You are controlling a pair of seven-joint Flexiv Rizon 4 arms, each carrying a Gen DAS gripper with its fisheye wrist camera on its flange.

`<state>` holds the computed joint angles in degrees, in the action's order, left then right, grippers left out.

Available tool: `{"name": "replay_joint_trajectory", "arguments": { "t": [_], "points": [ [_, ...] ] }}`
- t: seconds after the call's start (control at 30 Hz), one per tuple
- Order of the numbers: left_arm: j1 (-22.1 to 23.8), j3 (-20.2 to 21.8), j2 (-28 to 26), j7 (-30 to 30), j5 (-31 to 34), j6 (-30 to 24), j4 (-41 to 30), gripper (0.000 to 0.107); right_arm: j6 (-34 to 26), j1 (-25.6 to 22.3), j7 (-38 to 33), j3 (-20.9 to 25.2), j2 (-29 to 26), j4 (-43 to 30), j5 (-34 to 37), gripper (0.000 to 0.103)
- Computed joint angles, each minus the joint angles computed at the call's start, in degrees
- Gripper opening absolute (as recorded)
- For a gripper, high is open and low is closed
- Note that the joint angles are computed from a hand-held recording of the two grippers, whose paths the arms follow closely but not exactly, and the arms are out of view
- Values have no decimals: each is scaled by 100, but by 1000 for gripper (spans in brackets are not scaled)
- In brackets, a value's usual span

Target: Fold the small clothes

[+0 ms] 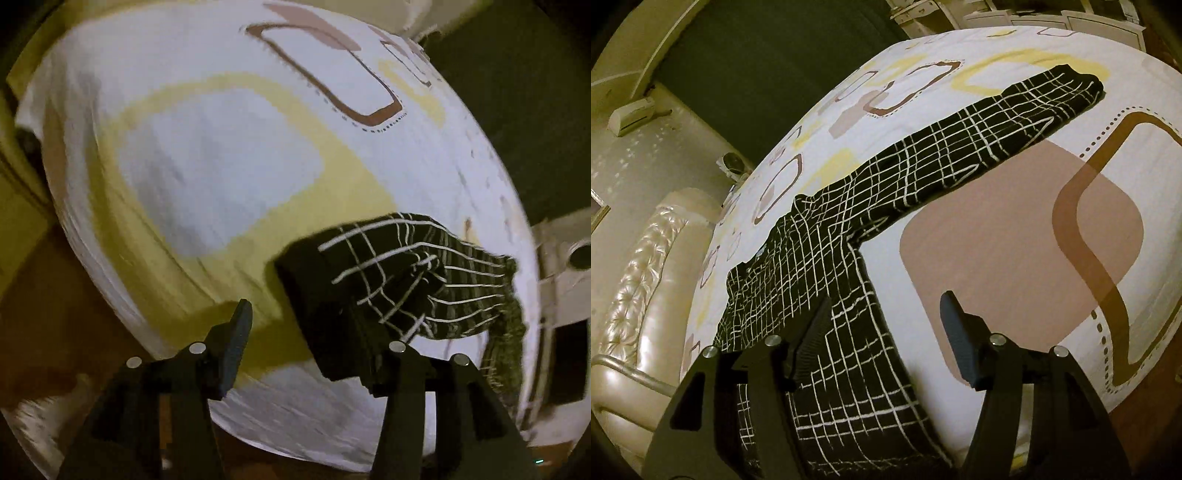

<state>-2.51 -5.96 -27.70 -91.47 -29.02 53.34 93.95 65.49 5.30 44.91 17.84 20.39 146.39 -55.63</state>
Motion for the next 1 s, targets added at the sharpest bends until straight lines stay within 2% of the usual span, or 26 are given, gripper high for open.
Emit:
{"name": "replay_joint_trajectory", "arguments": {
  "t": [0.1, 0.3, 0.33, 0.37, 0.4, 0.47, 0.53, 0.67, 0.77, 1.0],
  "points": [
    [179, -437, 58, 407, -857, 342, 341, 51, -51, 45, 39, 40, -26, -20, 50, 61],
    [144, -685, 90, 734, -1867, 710, 598, 51, -22, 108, 211, 63, -99, -39, -12, 61],
    [120, -666, 75, 707, -1937, 737, 602, 49, -32, 126, 219, 67, -110, -50, -21, 61],
    [96, -631, 63, 691, -1942, 742, 600, 42, -42, 144, 233, 69, -118, -57, -24, 61],
    [20, -497, 40, 498, -1737, 671, 530, 36, -31, 150, 264, 64, -132, -60, -47, 62],
    [-134, -190, -20, 11, -1133, 439, 312, 16, -8, 166, 320, 51, -159, -57, -68, 62],
    [-134, -180, -24, -90, -942, 372, 213, 8, -17, 195, 359, 52, -186, -62, -72, 62],
    [-276, 31, -55, -417, -201, 206, -186, 7, -101, 272, 305, 40, -197, -94, 0, 62],
    [-470, 462, -147, -963, 746, -3, -786, 7, -158, 298, 246, 38, -174, -110, 39, 62],
    [-301, 622, -288, -1239, 1485, -288, -1258, 7, -217, 334, 171, 24, -238, -149, 107, 62]
  ]
}}
